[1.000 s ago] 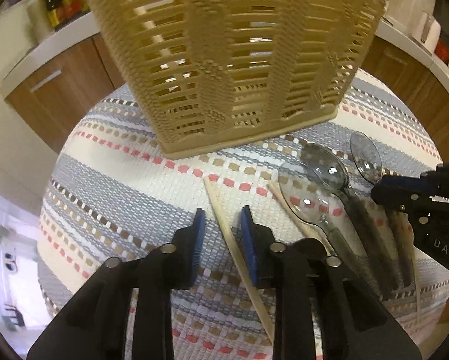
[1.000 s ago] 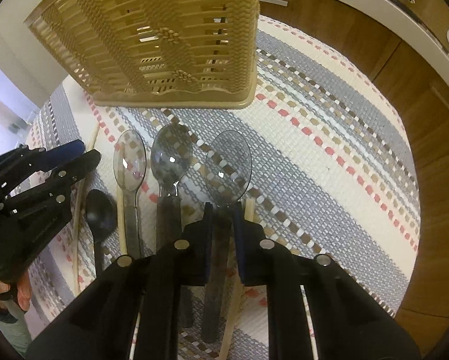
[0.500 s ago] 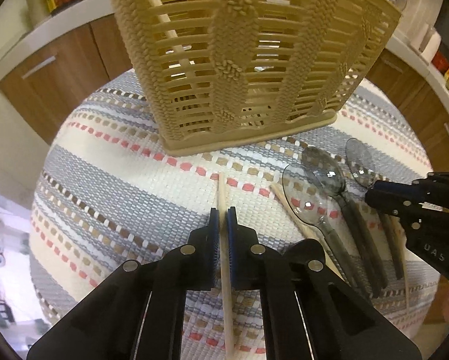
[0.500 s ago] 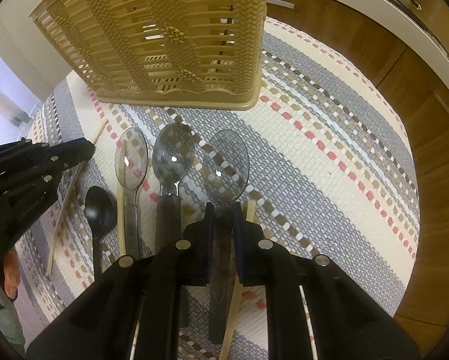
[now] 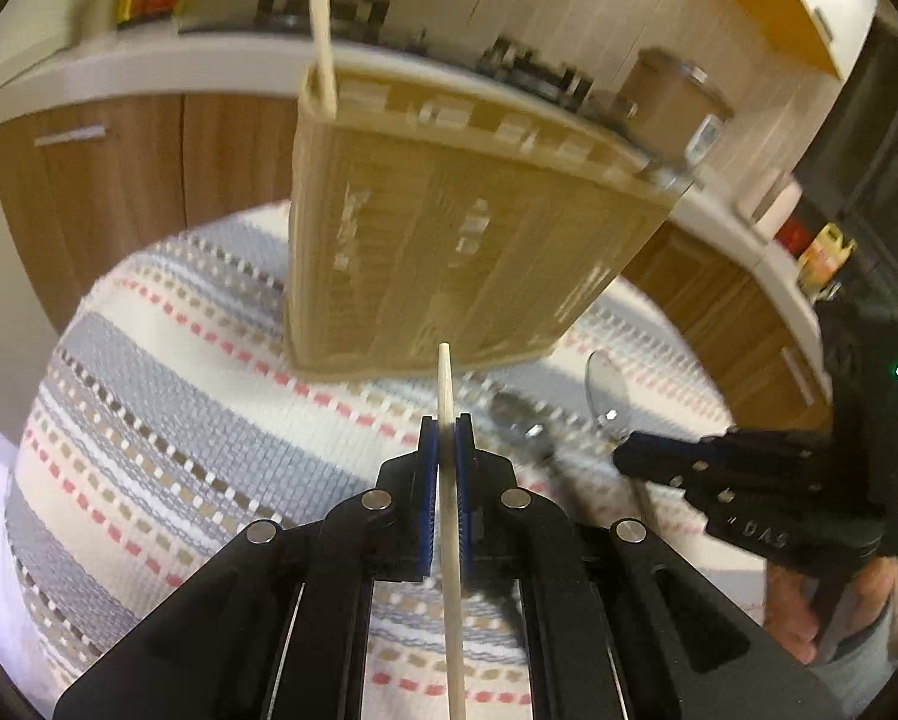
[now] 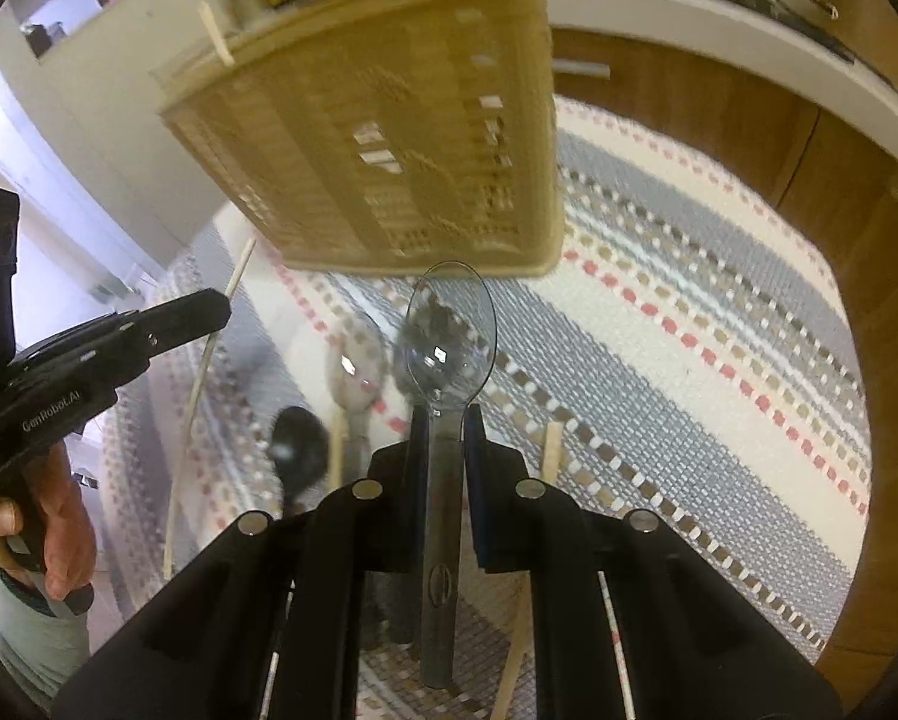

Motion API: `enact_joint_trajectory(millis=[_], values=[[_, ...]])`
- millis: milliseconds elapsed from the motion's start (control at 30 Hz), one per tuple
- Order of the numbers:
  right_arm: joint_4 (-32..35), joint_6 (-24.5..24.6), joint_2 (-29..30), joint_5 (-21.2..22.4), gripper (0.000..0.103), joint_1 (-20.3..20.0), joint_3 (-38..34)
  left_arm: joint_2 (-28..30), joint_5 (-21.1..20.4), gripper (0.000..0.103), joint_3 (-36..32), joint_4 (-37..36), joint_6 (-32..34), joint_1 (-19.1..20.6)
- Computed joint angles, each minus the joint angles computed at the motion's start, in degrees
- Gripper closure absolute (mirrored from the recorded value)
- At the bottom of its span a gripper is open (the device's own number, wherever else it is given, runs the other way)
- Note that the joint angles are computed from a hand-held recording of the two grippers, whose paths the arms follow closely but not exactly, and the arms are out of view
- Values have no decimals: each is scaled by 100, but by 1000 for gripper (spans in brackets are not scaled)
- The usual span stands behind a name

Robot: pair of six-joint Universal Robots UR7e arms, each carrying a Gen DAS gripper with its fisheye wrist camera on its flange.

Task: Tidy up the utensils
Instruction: 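Raise the chopstick over the basket with the left tool while the right tool carries the clear spoon there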

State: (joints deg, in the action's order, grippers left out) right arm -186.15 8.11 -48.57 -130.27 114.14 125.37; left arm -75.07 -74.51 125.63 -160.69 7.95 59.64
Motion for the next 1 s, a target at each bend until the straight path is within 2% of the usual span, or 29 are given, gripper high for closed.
enact_joint_trajectory(millis=[133,200,400,500,700,833,1000], values=[[-400,-255,-216,24,93,253,103,-323,-201,100,34,-239,138,-131],[-609,-352,-281,26,93,390,92,-507,-154,100,172,-438,173,-312],[-1611,-889,-332,-20,93,774,-126,-697,-169,100,106,-1402,312,-709],[-2135,-1265,-324,77,93,768,-350,-408,195,100,-31,-2435,504,-958],[-2828,-1777,-106,227,93,581,-961,213,-178,100,-528,-3627,618,-759],[-3637,-2401,243,330,93,388,-1368,802,-102,100,-776,-4624,773,-659],[-4155,-2797,559,464,93,163,-1642,1281,7,100,-1017,-5201,1010,-540]])
